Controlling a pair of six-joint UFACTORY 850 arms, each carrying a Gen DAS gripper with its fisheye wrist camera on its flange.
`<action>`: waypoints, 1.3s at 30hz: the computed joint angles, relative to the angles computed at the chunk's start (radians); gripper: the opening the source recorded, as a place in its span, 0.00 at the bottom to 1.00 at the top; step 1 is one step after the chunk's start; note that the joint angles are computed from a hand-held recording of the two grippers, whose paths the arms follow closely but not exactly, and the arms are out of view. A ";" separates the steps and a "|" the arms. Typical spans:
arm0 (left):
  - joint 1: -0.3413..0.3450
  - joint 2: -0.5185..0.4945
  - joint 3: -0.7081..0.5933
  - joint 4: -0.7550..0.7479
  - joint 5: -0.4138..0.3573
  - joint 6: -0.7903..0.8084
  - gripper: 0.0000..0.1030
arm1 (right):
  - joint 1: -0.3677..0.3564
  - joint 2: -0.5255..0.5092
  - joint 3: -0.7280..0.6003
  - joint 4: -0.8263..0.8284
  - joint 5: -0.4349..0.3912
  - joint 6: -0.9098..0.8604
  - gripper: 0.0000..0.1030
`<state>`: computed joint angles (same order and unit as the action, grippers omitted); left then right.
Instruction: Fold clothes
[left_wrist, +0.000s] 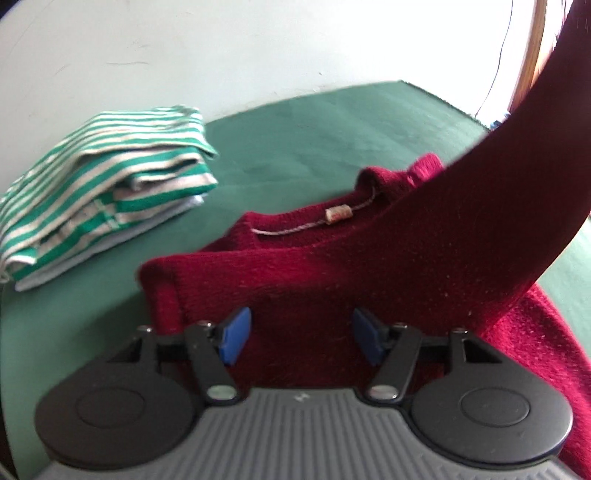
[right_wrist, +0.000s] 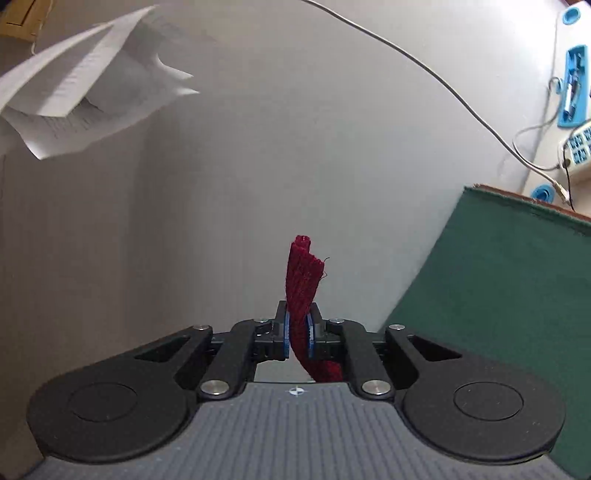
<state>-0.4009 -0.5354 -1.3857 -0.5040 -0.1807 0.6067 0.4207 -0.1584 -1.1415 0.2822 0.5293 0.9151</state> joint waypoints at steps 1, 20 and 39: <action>0.011 0.021 0.020 -0.071 0.007 0.071 0.68 | 0.000 -0.014 -0.005 -0.046 0.013 0.064 0.09; 0.165 0.258 0.339 -0.551 -0.140 0.635 0.75 | 0.148 -0.144 -0.012 -1.368 0.260 1.016 0.13; 0.097 0.002 -0.007 -0.621 -0.315 0.407 0.79 | 0.221 -0.026 0.202 -0.771 0.177 0.607 0.18</action>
